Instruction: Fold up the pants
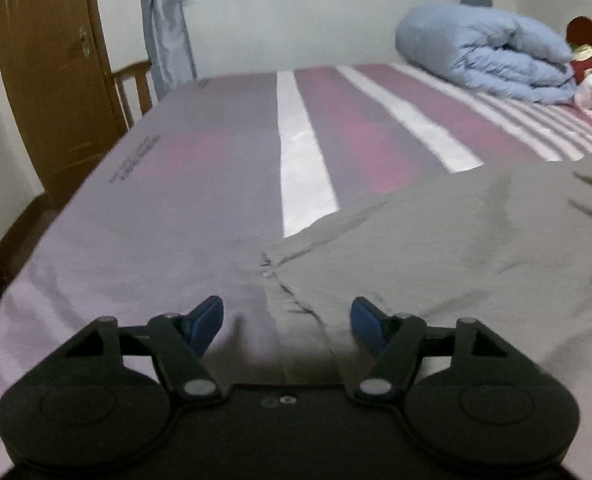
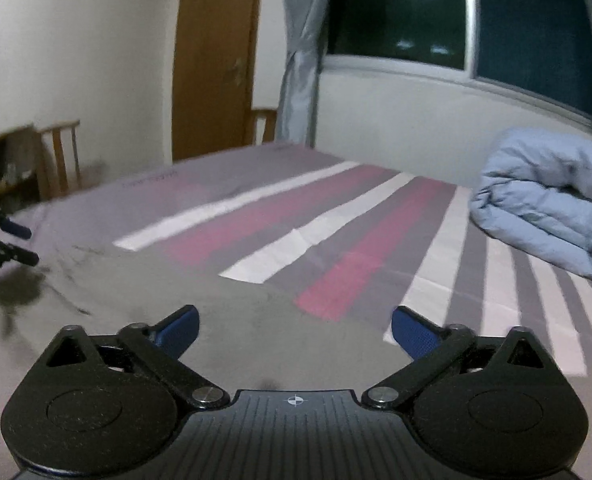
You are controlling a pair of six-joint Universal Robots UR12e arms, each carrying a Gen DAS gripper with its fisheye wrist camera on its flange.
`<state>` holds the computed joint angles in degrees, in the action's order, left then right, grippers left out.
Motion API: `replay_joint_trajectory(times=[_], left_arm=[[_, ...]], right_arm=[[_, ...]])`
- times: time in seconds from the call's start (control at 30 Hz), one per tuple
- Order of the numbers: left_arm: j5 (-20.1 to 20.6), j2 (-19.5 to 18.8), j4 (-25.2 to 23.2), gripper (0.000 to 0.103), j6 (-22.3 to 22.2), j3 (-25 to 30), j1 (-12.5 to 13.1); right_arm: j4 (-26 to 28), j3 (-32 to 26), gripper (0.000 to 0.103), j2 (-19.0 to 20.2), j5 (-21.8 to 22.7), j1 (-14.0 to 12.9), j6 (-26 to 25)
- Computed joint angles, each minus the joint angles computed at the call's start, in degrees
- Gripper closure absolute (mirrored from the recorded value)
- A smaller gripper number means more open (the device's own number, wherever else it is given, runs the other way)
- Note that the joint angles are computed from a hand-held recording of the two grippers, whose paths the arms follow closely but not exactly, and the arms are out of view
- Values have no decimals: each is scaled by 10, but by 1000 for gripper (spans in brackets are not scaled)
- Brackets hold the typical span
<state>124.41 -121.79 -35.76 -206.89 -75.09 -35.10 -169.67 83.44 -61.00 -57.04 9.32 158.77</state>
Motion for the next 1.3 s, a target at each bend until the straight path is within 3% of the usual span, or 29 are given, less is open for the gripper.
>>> replay_joint_trajectory(times=[0.03, 0.13, 0.27, 0.37, 0.53, 0.6, 0.63, 0.67, 0.73, 0.8, 0.9, 1.0, 1.3], left_arm=[[-14, -3, 12, 41, 5, -2, 6], [-53, -9, 54, 41, 37, -7, 23], [-98, -19, 45, 42, 69, 10, 43], [-133, -27, 23, 42, 54, 26, 55], [-147, -44, 17, 43, 80, 47, 59], [-155, -46, 35, 54, 74, 44, 62], [-159, -46, 41, 58, 65, 42, 63], [-164, -46, 48, 70, 69, 41, 63], [-163, -48, 54, 79, 84, 42, 61], [-152, -49, 65, 85, 96, 42, 58], [-139, -44, 104, 87, 101, 28, 55], [-146, -31, 153, 89, 112, 8, 54], [-140, 13, 262, 91, 161, -36, 28]], right_arm=[[28, -22, 25, 14, -4, 3, -9], [59, -69, 25, 49, -12, 12, -30], [119, -115, 25, 80, -19, 18, -87], [132, -133, 25, 92, -41, 21, -116], [240, -168, 25, 106, -28, 17, -169], [273, -187, 25, 115, -28, 17, -173], [294, -197, 29, 118, -27, 17, -171], [320, -208, 34, 122, -20, 16, -176], [350, -224, 68, 127, -14, 17, -197], [361, -226, 95, 124, -19, 19, -207], [328, -201, 98, 107, -27, 20, -211], [299, -170, 98, 83, -4, 13, -203], [242, -36, 98, -35, 39, -10, -230]])
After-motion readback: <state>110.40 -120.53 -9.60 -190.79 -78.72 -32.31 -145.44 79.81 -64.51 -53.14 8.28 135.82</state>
